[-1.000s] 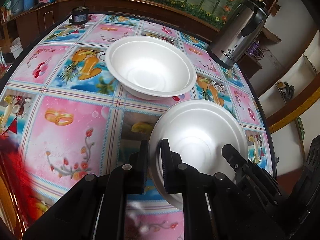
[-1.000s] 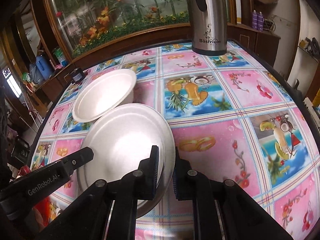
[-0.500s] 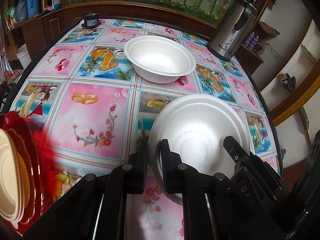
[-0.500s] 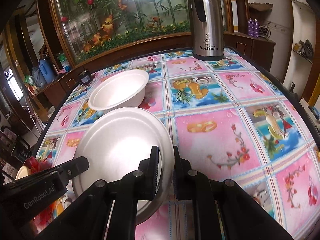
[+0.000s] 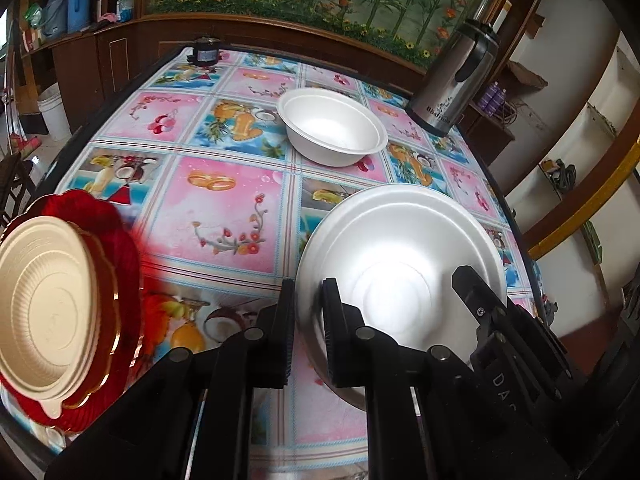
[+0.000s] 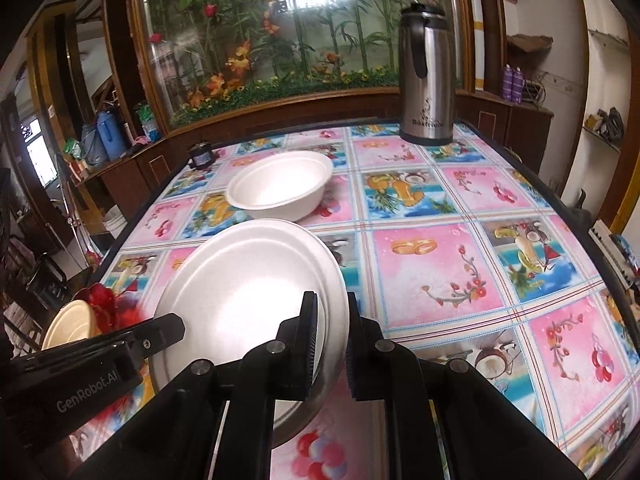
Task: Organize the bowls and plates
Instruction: 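Lift the white bowl and carry it toward the red plate stack, then lower the white bowl onto the beige bowl atop the red stack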
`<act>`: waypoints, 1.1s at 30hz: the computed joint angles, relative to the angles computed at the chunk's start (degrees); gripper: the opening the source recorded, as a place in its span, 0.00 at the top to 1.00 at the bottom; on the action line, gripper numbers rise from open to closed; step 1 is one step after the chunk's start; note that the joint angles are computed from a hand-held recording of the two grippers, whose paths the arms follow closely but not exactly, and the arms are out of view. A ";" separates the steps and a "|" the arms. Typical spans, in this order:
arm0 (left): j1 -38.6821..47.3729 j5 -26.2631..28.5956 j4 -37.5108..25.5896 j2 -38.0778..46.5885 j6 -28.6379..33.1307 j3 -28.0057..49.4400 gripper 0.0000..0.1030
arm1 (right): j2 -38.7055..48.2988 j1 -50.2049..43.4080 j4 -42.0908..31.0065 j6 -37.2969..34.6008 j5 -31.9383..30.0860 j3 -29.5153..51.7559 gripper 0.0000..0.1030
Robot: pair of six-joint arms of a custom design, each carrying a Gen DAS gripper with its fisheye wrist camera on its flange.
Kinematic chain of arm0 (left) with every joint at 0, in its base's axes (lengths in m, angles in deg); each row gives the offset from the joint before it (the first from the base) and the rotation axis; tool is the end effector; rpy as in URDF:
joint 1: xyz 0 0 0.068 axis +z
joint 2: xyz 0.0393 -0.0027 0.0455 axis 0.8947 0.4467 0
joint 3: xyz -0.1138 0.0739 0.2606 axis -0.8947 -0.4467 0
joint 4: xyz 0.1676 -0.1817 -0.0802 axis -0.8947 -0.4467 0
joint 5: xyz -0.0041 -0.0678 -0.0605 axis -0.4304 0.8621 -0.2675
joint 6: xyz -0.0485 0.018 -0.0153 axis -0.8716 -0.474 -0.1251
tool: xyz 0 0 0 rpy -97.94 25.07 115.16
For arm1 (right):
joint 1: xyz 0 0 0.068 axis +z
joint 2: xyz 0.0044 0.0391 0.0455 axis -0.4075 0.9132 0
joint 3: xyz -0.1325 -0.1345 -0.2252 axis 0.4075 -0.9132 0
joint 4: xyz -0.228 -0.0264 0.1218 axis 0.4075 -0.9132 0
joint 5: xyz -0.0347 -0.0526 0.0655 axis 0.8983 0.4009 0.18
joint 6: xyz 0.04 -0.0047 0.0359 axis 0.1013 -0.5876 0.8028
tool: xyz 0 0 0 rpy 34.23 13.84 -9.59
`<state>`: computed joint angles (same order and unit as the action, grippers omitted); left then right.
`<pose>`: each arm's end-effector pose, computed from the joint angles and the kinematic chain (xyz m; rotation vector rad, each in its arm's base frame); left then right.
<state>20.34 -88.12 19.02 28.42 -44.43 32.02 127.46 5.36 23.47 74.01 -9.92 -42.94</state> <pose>0.2584 -0.2373 0.2471 0.1413 2.5241 -0.4535 0.2317 0.1130 0.2293 0.2713 2.2703 0.0294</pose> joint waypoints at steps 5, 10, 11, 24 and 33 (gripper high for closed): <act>1.95 -0.22 0.45 -7.15 0.66 -4.95 0.90 | -0.70 6.39 -3.39 1.71 4.72 2.82 0.88; 4.80 -1.22 -0.80 -14.89 2.11 -9.27 0.90 | 1.07 12.24 -5.90 2.78 8.10 6.90 0.88; 5.73 -1.47 -1.28 -16.80 2.46 -10.12 0.90 | 1.90 13.84 -6.46 2.81 8.90 8.32 0.88; 21.19 1.01 -5.60 -31.94 7.06 -17.56 0.89 | 16.05 26.12 -7.60 -1.44 12.73 25.25 0.87; 30.51 5.61 -4.66 -32.32 9.82 -20.80 0.89 | 25.43 28.40 -8.93 -4.05 11.09 34.73 0.87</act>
<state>50.86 -82.51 14.36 -3.90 -34.62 11.22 152.88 33.76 14.54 69.96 1.18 -8.21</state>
